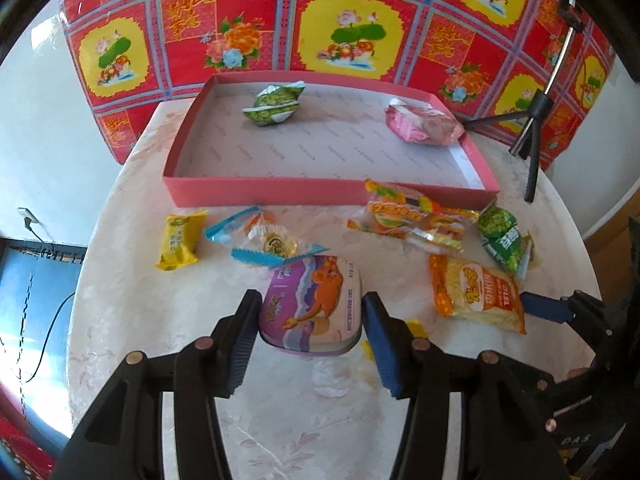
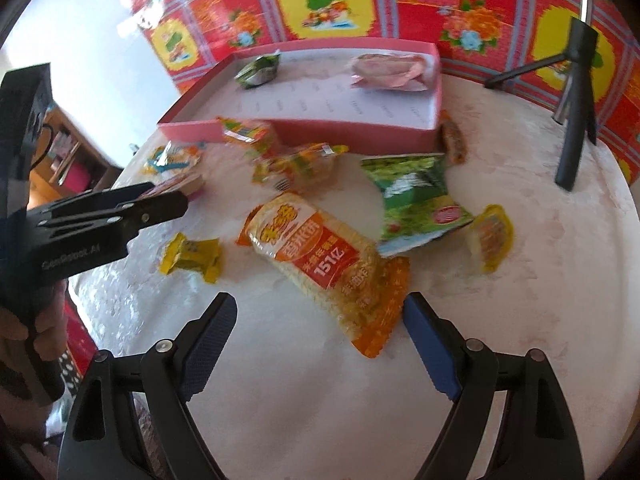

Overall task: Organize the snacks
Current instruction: 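Grasp the purple lion tin with the left tool while the right tool grasps the rice cracker bag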

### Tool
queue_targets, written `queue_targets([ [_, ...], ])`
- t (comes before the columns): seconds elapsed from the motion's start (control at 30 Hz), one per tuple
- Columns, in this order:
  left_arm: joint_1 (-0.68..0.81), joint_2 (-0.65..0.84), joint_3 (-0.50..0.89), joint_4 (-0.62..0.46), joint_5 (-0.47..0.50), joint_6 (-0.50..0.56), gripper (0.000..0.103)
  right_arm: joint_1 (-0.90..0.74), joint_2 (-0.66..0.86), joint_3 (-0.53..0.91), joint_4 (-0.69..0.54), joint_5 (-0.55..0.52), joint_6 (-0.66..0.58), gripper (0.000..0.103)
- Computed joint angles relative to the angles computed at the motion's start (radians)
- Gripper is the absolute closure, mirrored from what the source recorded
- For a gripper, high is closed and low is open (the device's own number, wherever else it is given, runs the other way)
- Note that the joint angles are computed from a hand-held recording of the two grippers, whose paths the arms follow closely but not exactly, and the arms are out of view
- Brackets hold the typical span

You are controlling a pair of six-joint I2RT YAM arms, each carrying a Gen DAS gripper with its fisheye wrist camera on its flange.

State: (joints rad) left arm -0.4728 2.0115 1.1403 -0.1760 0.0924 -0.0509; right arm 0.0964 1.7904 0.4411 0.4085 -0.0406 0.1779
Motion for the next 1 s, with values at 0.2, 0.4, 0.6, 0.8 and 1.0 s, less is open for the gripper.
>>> queue_targets([
  [0.2,0.015,0.011,-0.019,0.005,0.013,0.01,0.049,0.054,-0.009,0.016,-0.042,0.004,-0.014,0.016],
  [0.4,0.015,0.004,-0.038,0.026,0.016,0.035,0.049,0.061,-0.016,0.054,-0.081,0.067,-0.036,0.016],
  [0.6,0.016,0.008,-0.042,0.046,0.019,0.048,0.049,0.057,0.026,0.132,-0.121,0.082,-0.075,0.021],
  [0.8,0.011,0.016,-0.043,0.05,0.008,0.059,0.049,0.067,0.081,0.165,-0.126,0.097,-0.084,0.03],
  [1.0,-0.006,0.015,-0.077,0.087,-0.014,0.068,0.049,0.082,0.069,0.125,-0.075,0.12,-0.077,0.042],
])
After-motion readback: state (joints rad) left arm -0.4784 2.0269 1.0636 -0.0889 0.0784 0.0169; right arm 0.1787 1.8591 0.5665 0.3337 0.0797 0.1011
